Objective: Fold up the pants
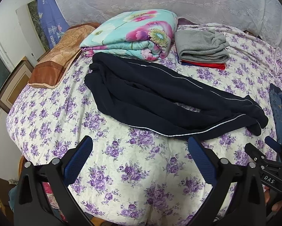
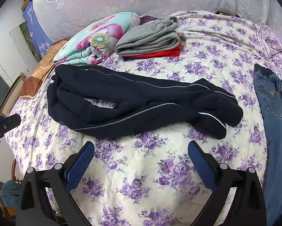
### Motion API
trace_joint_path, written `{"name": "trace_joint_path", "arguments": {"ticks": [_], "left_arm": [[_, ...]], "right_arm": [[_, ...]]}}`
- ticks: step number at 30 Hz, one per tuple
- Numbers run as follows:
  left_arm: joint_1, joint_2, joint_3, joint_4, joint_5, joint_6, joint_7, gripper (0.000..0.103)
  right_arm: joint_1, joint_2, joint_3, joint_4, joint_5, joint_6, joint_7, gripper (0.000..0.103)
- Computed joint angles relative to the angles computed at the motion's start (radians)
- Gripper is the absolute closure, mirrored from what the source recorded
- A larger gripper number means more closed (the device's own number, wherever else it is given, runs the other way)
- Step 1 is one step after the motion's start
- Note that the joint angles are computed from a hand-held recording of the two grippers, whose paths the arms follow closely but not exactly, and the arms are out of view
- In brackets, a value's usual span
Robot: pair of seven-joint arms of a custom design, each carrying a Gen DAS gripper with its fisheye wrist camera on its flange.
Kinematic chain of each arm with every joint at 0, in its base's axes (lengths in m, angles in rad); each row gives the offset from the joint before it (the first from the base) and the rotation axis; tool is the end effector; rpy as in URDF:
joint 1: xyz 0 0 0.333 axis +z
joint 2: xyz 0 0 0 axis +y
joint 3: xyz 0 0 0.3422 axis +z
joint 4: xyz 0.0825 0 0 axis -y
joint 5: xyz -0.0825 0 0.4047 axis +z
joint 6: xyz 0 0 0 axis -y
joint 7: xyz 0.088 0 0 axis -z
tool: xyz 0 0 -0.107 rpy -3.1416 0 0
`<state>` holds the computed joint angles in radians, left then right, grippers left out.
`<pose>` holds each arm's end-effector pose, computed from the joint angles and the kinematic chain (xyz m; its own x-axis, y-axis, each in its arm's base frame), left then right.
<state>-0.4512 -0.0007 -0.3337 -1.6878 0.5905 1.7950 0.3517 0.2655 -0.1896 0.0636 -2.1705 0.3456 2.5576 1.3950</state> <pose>0.4539 -0.3868 0.6276 0.3573 -0.9256 -0.1246 -0.8051 -0.2376 -0.5435 0.5237 0.1758 0.5563 0.3247 -0.9229 -0.2067 -0.8201 -0.1659 -0.5477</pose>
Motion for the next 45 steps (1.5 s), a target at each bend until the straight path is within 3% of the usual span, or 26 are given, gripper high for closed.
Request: {"name": "trace_joint_path", "arguments": {"ticks": [45], "left_arm": [[0.003,-0.002,-0.001,-0.009,-0.015,0.013,0.009,0.005]], "right_arm": [[-0.001,0.004,0.001,0.007,-0.015,-0.020,0.012,0.003]]}}
